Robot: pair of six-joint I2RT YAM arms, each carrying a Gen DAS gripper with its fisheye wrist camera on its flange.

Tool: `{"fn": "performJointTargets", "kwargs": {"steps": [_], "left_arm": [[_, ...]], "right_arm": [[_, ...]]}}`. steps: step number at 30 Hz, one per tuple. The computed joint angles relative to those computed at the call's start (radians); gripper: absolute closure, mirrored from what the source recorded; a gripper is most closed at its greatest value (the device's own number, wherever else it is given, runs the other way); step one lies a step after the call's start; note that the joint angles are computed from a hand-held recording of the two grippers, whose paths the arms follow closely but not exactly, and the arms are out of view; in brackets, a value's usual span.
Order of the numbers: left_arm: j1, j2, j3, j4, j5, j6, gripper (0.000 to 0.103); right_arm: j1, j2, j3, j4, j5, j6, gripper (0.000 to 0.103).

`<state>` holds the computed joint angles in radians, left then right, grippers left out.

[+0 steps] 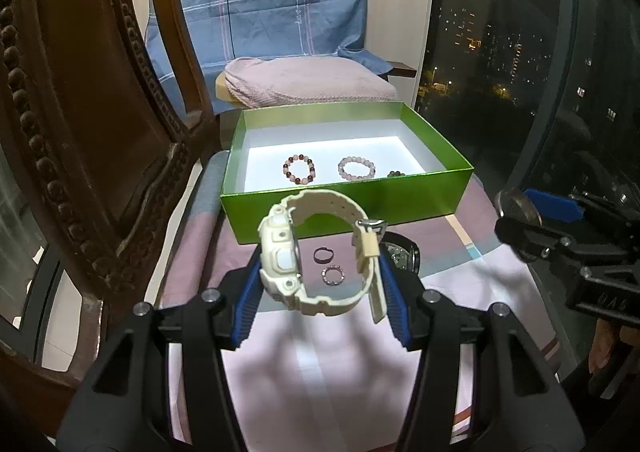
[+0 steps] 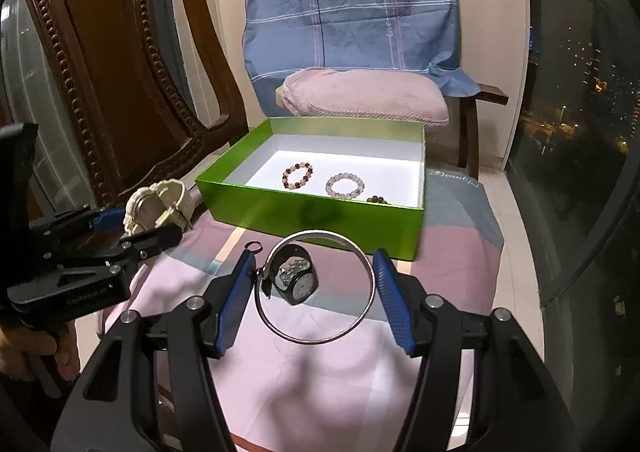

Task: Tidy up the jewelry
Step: 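Lift the white watch with the left tool over the box while the right tool carries the bangle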

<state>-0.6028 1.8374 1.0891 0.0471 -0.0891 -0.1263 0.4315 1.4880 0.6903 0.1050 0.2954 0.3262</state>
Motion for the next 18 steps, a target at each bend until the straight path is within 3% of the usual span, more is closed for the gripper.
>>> {"fn": "performJointTargets", "kwargs": {"steps": [18], "left_arm": [[-0.003,0.003,0.005,-0.016,0.002,0.009,0.049]], "right_arm": [[0.005,0.02,0.01,-0.004,-0.001,0.003,0.044]]}}
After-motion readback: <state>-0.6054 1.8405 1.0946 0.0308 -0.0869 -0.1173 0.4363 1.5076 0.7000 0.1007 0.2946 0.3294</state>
